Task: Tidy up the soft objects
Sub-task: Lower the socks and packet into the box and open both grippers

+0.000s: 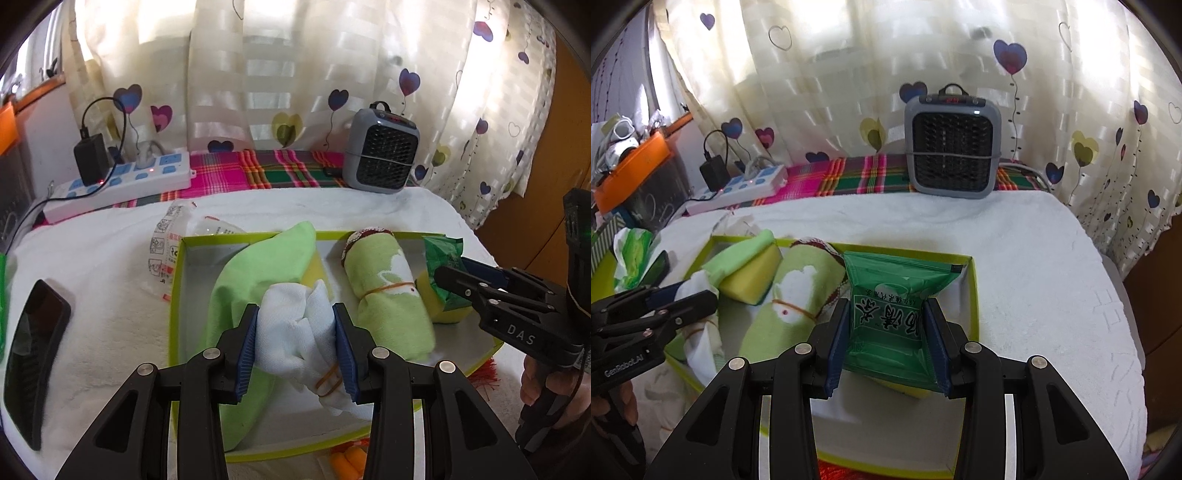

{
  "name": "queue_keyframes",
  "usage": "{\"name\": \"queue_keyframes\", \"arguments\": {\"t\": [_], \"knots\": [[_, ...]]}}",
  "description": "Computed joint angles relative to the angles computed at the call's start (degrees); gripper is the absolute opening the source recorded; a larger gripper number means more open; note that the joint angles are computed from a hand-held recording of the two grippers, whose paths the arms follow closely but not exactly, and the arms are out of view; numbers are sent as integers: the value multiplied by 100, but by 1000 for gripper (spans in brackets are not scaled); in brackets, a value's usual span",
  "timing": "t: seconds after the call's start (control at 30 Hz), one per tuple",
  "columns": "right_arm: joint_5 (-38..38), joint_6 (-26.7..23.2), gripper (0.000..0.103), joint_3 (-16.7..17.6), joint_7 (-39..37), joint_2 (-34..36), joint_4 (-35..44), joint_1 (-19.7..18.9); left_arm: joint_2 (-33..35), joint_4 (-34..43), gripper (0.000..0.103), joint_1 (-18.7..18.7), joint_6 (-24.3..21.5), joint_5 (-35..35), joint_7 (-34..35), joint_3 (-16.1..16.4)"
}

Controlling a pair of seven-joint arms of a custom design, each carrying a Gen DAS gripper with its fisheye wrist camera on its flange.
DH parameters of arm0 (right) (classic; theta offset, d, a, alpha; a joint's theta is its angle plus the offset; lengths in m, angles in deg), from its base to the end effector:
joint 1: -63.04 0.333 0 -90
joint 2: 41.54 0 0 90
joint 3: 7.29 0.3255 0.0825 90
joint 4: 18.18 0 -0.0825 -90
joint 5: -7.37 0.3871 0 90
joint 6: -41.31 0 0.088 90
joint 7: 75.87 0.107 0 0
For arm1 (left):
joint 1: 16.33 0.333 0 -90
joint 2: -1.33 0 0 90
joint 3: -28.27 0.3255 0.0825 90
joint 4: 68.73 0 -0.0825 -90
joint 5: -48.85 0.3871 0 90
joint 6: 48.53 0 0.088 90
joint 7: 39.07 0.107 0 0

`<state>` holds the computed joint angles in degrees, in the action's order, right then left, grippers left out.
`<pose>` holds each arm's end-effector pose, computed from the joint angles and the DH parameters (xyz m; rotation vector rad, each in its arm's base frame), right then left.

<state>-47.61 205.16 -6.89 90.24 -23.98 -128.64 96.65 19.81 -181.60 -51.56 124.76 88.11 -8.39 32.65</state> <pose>0.5158 0.4017 0.3915 -1.8238 1.6255 -0.5431 0.5335 -0.3784 0.3877 -1.7040 2.0194 -0.9524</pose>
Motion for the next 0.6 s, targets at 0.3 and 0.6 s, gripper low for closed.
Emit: {"name": "queue_keyframes", "arguments": {"t": [0.3, 0.6], "knots": [[-59, -193, 46, -23, -74, 128, 189, 64, 69, 50, 38, -17, -92, -19, 10, 16], [-226, -216, 49, -66, 67, 177, 254, 110, 70, 55, 43, 3, -159, -2, -29, -10]]}}
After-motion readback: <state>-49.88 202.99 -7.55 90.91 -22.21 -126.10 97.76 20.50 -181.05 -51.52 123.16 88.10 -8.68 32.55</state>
